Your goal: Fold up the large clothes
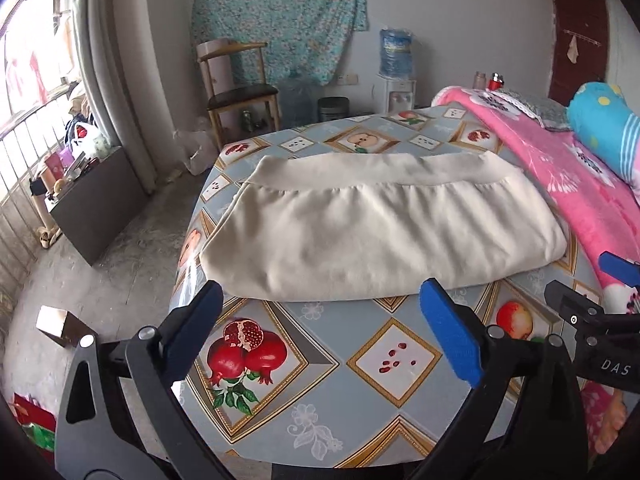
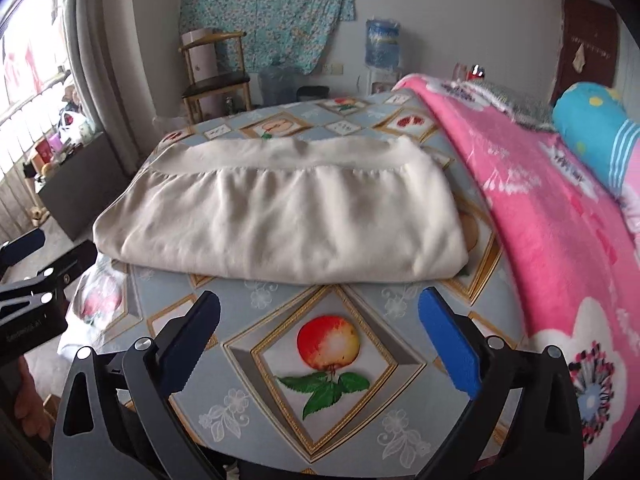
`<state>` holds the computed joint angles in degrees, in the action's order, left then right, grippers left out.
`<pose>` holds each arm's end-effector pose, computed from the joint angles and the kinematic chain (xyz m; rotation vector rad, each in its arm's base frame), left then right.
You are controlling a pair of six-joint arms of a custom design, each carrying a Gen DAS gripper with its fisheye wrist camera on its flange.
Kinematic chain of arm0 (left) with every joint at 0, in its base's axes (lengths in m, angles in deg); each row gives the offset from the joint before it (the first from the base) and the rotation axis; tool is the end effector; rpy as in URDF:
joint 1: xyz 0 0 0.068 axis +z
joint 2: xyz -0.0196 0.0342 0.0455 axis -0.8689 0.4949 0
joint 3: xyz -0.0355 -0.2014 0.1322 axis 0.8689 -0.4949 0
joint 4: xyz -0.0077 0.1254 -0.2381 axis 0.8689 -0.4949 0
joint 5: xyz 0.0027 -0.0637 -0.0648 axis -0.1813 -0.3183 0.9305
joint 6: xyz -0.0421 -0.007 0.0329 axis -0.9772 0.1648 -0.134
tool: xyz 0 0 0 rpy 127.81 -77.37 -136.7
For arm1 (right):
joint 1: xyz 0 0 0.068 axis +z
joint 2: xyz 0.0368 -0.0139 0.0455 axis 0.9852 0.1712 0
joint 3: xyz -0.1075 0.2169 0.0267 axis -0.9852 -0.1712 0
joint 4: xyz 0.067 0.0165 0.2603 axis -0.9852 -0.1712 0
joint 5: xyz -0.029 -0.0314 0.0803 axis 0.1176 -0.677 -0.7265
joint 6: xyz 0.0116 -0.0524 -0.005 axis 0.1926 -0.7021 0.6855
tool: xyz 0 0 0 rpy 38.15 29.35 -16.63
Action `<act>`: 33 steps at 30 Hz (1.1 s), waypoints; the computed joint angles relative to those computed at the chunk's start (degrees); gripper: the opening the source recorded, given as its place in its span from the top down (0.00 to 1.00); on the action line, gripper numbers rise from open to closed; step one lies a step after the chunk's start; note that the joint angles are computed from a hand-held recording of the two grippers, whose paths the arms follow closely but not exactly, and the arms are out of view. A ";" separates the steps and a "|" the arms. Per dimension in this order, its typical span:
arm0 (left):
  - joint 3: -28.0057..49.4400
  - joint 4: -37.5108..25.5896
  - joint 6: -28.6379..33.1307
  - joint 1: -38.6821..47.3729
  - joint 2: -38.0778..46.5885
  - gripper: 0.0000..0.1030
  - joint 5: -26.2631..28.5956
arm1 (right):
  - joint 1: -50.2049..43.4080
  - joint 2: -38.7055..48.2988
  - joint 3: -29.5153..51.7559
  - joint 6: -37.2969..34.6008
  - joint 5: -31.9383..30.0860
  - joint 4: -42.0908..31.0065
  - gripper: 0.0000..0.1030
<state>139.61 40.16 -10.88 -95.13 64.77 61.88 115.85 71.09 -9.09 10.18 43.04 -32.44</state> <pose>0.3260 -0.2215 0.3080 0.6255 2.2450 -0.1769 0.2257 0.1346 0.2958 0.6877 2.2950 -0.2308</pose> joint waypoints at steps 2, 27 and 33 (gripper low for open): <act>1.41 -1.65 -1.37 -0.07 0.85 0.08 -0.93 | 0.10 0.71 1.05 1.14 0.34 -1.12 0.06; 12.37 -14.75 -2.81 1.32 11.71 0.08 4.93 | -4.66 6.69 3.86 -2.94 -9.55 -1.25 0.06; 12.91 -15.33 -2.71 1.51 12.16 0.08 5.33 | -5.14 6.76 3.60 -3.66 -10.15 -0.91 0.06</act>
<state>152.52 24.83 -13.59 -93.63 76.94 67.21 110.71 77.85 -5.49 6.52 32.89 -33.35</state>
